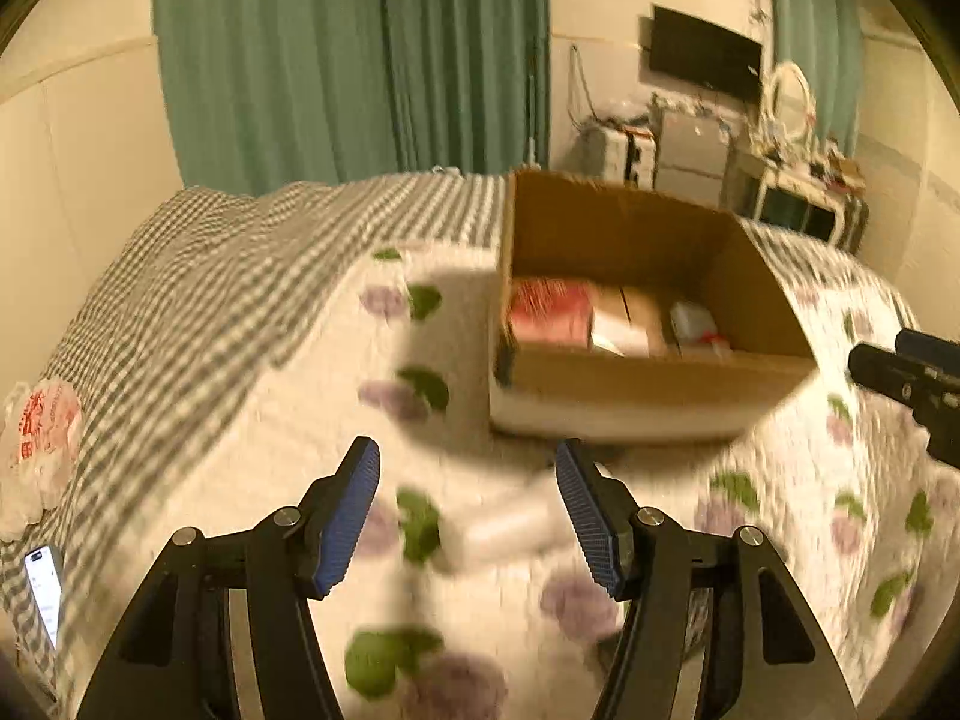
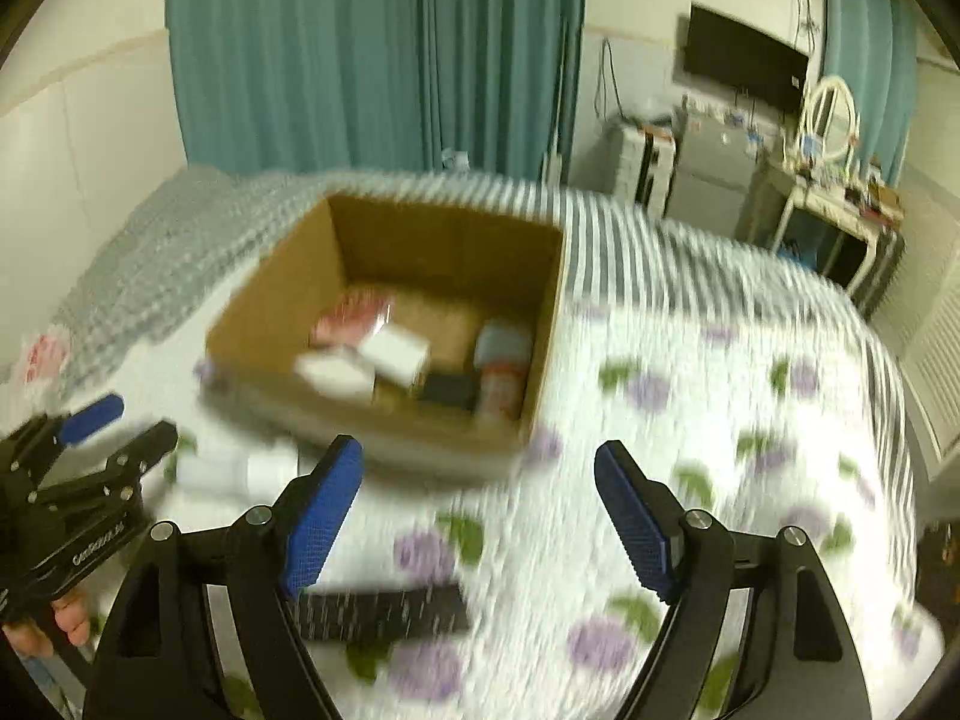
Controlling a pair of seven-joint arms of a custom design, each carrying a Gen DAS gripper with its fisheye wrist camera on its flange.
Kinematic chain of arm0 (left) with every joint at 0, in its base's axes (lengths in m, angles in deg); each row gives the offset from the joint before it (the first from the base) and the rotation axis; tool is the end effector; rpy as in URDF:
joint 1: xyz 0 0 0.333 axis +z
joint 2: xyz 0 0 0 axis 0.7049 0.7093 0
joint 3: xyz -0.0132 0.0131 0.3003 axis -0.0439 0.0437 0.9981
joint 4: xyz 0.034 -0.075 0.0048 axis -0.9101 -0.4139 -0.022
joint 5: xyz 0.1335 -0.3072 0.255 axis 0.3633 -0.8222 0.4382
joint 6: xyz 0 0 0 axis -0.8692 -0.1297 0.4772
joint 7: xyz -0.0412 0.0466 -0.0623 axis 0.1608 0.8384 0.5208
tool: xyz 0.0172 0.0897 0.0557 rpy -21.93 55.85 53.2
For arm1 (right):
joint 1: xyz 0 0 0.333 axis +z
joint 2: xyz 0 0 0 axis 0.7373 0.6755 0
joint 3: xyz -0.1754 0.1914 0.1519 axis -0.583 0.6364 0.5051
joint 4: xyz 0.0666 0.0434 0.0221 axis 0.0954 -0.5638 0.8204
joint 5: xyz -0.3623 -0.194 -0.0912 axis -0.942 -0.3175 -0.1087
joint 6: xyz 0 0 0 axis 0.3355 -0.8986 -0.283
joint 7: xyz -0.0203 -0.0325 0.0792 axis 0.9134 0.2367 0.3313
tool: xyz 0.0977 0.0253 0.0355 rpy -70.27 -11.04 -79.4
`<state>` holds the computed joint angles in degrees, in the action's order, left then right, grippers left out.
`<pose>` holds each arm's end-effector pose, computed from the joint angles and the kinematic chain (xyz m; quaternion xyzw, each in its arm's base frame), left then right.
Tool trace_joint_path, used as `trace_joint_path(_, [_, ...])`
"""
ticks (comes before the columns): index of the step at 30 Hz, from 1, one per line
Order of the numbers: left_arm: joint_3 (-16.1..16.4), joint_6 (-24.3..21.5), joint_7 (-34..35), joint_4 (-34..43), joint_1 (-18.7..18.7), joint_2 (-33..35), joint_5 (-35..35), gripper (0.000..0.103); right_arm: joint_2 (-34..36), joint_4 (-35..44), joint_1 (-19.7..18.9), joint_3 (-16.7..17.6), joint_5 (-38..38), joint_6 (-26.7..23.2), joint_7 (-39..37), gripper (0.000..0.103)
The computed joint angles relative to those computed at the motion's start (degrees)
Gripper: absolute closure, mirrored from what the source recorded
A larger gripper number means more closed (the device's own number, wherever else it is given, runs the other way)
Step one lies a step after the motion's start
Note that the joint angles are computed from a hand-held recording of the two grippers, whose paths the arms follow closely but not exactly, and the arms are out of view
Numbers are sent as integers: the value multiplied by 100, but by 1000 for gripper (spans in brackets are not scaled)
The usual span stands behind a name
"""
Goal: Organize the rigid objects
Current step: 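Grasp the black TV remote with the right tool while the left tool grasps the white plastic bottle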
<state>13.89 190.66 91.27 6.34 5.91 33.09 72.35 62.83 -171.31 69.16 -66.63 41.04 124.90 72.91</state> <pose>0.5706 -0.5121 0.6020 -0.5919 0.6980 -0.2836 0.2864 0.5855 0.2931 0.5962 -0.6518 0.6541 -0.2782 0.2642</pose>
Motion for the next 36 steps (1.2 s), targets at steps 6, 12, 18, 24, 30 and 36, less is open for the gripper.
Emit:
trace_joint_path(6, [-46, 156, -48, -578, -51, -304, 280, 39, -27, -550, 92, 137, 978, -349, 230, 24])
trace_joint_path(12, [-150, 260, -125, -791, 103, -403, 153, 39, 237, -556, 157, 124, 1690, -150, 452, 24])
trace_joint_path(18, [-181, 205, -181, -817, 157, -409, 94, 39, 849, -21, 222, 39, 1996, -99, 547, 22])
trace_joint_path(24, [-188, 50, -123, -652, 169, -300, -9, 39, 1057, 98, 358, -77, 1661, 90, 188, 46])
trace_joint_path(30, [-225, -38, 168, -437, 221, -150, -296, 39, 499, -458, 209, -98, 1593, 323, -293, 80])
trace_joint_path(36, [-255, -654, 1259, 816, 155, 588, -832, 39, -59, -1020, -50, -81, 1633, 421, -562, 84])
